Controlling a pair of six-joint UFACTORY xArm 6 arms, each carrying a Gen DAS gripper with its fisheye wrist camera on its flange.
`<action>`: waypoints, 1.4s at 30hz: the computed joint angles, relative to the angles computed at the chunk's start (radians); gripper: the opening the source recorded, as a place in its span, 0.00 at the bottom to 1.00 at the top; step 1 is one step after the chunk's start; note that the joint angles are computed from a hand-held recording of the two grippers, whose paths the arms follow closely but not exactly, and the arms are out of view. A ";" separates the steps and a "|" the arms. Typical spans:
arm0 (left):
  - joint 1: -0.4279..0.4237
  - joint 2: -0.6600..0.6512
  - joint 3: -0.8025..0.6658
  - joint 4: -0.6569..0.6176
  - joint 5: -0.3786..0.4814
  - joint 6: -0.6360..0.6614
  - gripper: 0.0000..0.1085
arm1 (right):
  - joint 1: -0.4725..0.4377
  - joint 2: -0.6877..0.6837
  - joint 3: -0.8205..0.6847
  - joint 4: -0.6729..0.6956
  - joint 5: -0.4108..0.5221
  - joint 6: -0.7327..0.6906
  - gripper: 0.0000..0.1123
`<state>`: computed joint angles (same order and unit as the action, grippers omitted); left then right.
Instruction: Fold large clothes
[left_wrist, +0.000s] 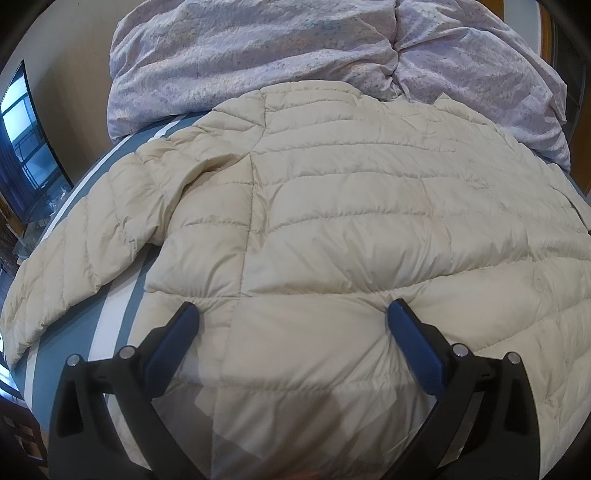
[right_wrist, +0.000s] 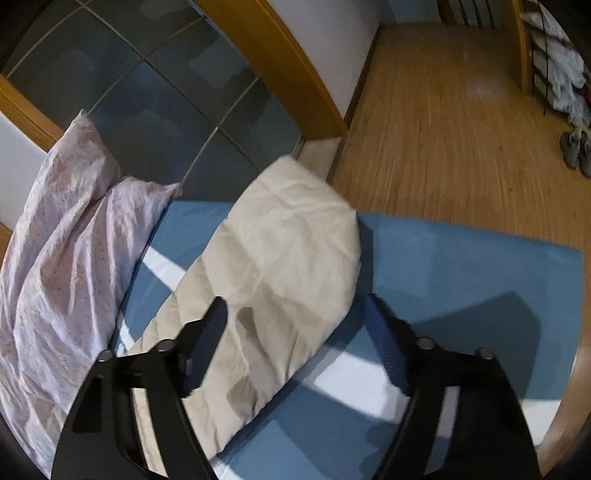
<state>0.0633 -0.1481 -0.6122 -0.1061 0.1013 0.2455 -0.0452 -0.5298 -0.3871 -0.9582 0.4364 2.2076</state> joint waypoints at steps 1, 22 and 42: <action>0.000 0.000 0.000 0.000 0.000 0.000 0.93 | 0.004 -0.005 0.003 0.007 0.008 -0.020 0.46; -0.001 -0.001 -0.002 -0.011 0.003 0.008 0.93 | 0.381 0.453 -0.578 -0.120 0.138 -0.327 0.13; -0.008 -0.002 -0.005 -0.082 0.014 0.063 0.93 | 0.623 0.978 -1.106 0.414 -0.147 -0.931 0.13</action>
